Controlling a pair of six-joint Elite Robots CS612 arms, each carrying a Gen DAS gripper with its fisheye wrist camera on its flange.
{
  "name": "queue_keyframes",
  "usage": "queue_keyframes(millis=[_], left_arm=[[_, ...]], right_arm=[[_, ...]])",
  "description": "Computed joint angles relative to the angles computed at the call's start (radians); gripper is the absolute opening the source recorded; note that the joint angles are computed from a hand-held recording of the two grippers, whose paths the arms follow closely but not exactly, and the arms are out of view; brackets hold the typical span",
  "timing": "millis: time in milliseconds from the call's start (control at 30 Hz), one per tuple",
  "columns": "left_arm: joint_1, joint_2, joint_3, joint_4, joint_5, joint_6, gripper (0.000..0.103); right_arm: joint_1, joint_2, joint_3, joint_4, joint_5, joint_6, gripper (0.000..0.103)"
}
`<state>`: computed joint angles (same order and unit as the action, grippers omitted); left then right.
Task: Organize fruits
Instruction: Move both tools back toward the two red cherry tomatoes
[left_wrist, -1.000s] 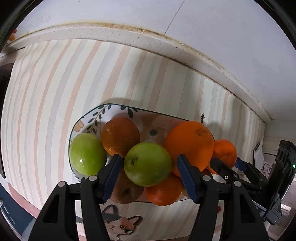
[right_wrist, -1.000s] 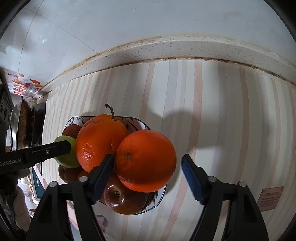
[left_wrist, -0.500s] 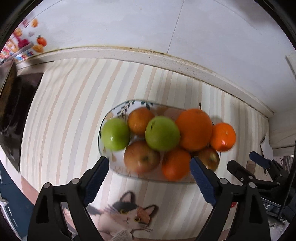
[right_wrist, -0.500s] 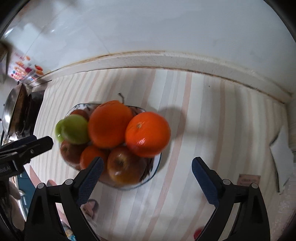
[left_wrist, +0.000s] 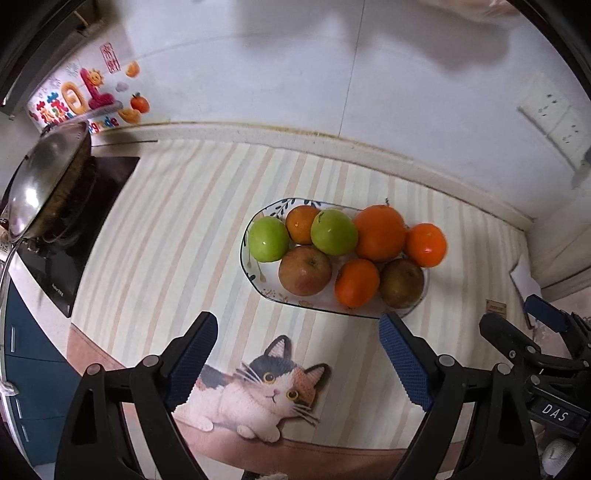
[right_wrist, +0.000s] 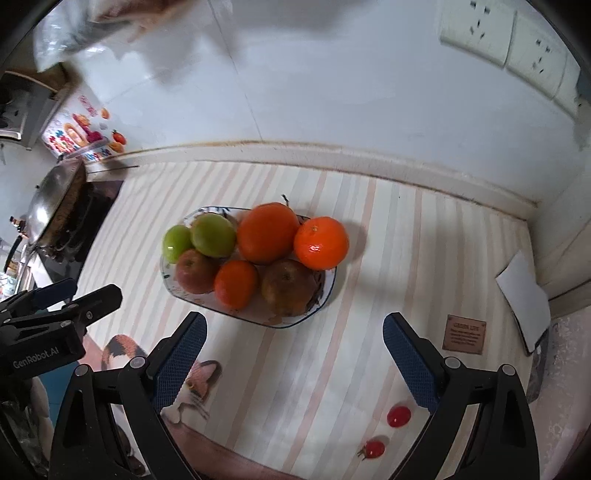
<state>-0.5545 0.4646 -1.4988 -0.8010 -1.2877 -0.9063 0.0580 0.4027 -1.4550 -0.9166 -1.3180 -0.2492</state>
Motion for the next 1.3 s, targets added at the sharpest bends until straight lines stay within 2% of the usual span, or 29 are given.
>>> queue_keyframes(millis=[333, 700, 967, 1100, 1300], left_arm=[[-0.055, -0.014, -0.080, 0.032, 0.107, -0.026, 0.089], [-0.100, -0.026, -0.132, 0.063, 0.175, -0.030, 0.089], [-0.113, -0.021, -0.155, 0.060, 0.181, -0.033, 0.089], [-0.113, -0.020, -0.151, 0.062, 0.179, -0.042, 0.089], [-0.117, -0.016, -0.119, 0.045, 0.186, -0.013, 0.089]], right_arm=[[-0.017, -0.011, -0.117, 0.028, 0.043, -0.022, 0.098], [-0.040, -0.036, -0.191, 0.048, 0.109, -0.019, 0.098], [-0.047, -0.033, -0.217, 0.061, 0.140, -0.012, 0.098], [-0.062, -0.029, -0.213, 0.077, 0.184, 0.015, 0.098], [-0.093, -0.010, -0.210, 0.130, 0.171, 0.085, 0.098]])
